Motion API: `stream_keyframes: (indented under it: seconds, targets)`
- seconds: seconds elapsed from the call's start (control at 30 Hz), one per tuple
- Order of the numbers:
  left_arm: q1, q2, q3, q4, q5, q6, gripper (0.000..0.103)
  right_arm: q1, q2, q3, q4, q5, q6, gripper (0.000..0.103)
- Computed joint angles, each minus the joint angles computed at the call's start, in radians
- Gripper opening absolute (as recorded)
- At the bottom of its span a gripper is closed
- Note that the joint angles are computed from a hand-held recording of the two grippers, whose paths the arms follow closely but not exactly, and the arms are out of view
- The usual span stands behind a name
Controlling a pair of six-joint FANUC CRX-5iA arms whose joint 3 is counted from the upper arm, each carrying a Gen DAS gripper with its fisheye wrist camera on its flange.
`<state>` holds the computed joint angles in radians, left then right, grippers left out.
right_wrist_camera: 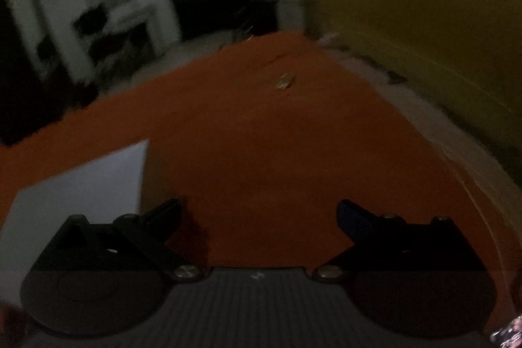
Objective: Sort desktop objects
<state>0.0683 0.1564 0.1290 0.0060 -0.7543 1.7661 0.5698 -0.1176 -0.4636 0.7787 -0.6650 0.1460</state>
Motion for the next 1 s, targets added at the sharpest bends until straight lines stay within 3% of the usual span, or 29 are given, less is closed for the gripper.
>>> stream_keyframes:
  seconds: [0.17,0.3,0.5,0.63,0.8,1.0]
  targets:
    - [-0.043,0.014,0.072,0.04,-0.132,-0.138,0.102,0.067,0.075,0.154,-0.194,-0.049,0.192,0.103]
    - [-0.064,-0.011,0.064,0.07,-0.165,-0.171,0.102,0.117,0.084,0.197,-0.207,-0.107,0.218,0.103]
    - [-0.054,-0.015,0.18,0.061,-0.264,-0.173,0.102,0.122,0.114,0.322,-0.259,-0.184,0.278,0.103]
    - [-0.063,-0.046,0.365,-0.01,-0.324,-0.13,0.102,0.133,0.082,0.443,-0.198,-0.242,0.288,0.103]
    - [-0.097,-0.045,0.576,-0.008,-0.347,-0.175,0.102,0.154,0.041,0.561,-0.094,-0.167,0.141,0.103]
    - [-0.22,0.05,0.759,-0.119,-0.374,-0.167,0.102,0.247,0.163,0.737,-0.008,-0.226,0.13,0.103]
